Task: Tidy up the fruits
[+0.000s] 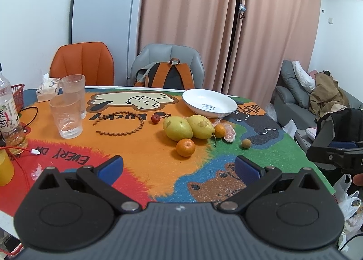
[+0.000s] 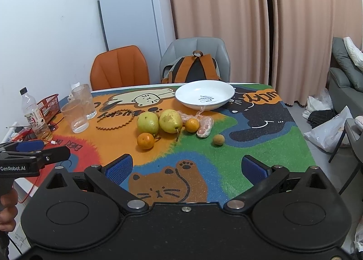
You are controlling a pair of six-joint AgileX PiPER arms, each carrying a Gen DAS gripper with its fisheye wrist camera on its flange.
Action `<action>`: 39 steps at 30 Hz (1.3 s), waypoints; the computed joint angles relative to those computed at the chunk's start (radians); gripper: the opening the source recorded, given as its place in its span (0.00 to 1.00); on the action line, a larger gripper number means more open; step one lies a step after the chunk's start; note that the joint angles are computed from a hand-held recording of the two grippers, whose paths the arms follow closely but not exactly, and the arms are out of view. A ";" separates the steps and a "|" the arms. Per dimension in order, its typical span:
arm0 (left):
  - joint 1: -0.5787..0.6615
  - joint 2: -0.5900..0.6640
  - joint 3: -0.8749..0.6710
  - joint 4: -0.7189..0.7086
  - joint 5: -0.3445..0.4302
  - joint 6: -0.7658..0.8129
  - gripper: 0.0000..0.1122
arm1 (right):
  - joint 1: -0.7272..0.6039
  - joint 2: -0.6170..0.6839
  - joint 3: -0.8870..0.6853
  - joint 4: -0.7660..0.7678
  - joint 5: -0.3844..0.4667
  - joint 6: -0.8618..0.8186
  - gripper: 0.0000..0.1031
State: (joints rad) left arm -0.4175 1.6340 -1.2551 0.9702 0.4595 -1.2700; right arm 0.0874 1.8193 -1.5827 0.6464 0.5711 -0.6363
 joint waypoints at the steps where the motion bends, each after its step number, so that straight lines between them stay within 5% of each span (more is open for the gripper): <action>1: 0.000 -0.002 0.002 0.006 -0.001 -0.005 0.92 | 0.000 0.000 -0.001 0.000 0.000 0.000 1.00; 39: 0.005 -0.001 -0.010 -0.001 -0.001 0.007 0.92 | 0.002 0.002 -0.006 0.022 0.005 -0.020 1.00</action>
